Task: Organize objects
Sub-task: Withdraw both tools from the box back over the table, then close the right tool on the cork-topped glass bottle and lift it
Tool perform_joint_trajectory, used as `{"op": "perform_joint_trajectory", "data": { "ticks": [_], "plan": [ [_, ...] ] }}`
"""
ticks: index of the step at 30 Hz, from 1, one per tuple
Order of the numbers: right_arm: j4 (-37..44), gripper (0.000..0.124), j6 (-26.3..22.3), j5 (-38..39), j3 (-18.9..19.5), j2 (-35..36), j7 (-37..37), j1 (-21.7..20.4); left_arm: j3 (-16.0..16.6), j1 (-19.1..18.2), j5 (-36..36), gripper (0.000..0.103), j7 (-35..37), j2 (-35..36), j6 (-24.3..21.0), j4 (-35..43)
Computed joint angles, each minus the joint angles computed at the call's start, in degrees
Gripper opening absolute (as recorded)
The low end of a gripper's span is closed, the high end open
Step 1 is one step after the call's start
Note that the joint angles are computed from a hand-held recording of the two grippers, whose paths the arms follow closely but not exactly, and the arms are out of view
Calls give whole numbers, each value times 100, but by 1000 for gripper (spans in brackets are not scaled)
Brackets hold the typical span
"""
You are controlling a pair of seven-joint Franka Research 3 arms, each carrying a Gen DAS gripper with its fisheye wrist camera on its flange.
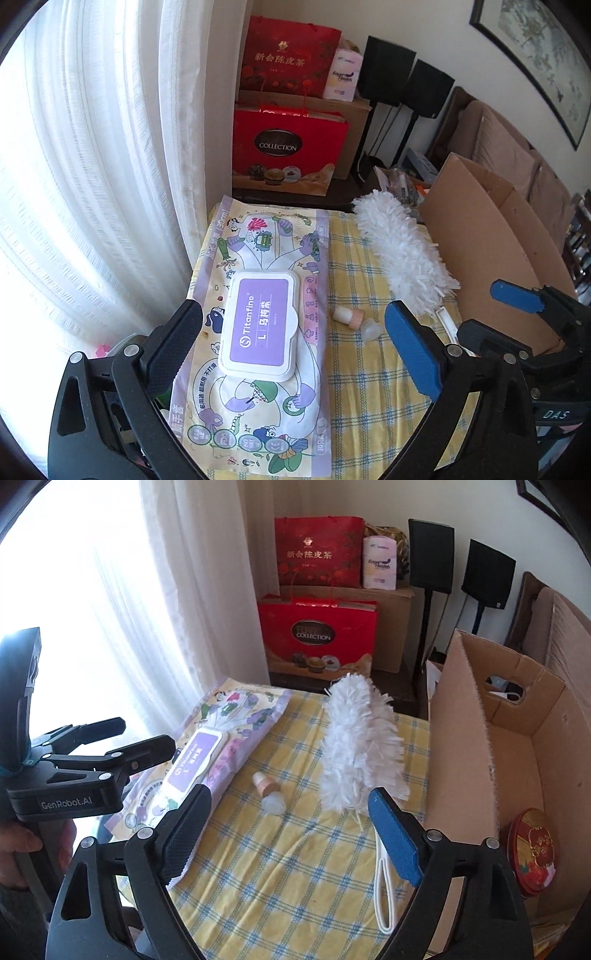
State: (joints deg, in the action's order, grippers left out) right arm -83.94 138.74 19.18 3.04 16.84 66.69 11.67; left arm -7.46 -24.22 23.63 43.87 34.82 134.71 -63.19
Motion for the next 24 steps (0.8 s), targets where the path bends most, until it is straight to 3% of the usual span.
{"op": "perform_joint_trajectory", "data": {
  "ticks": [7, 15, 24],
  "plan": [
    [569, 79, -200, -24, 62, 561, 8, 80, 23, 93, -46, 95, -9, 46, 12, -72],
    [1521, 63, -735, -274, 75, 1482, -49, 195, 7, 257, -142, 95, -107, -51, 173, -391],
    [2089, 60, -906, -341, 162, 2007, -522, 206, -47, 374, -267, 95, -49, -34, 252, -496]
  ]
}}
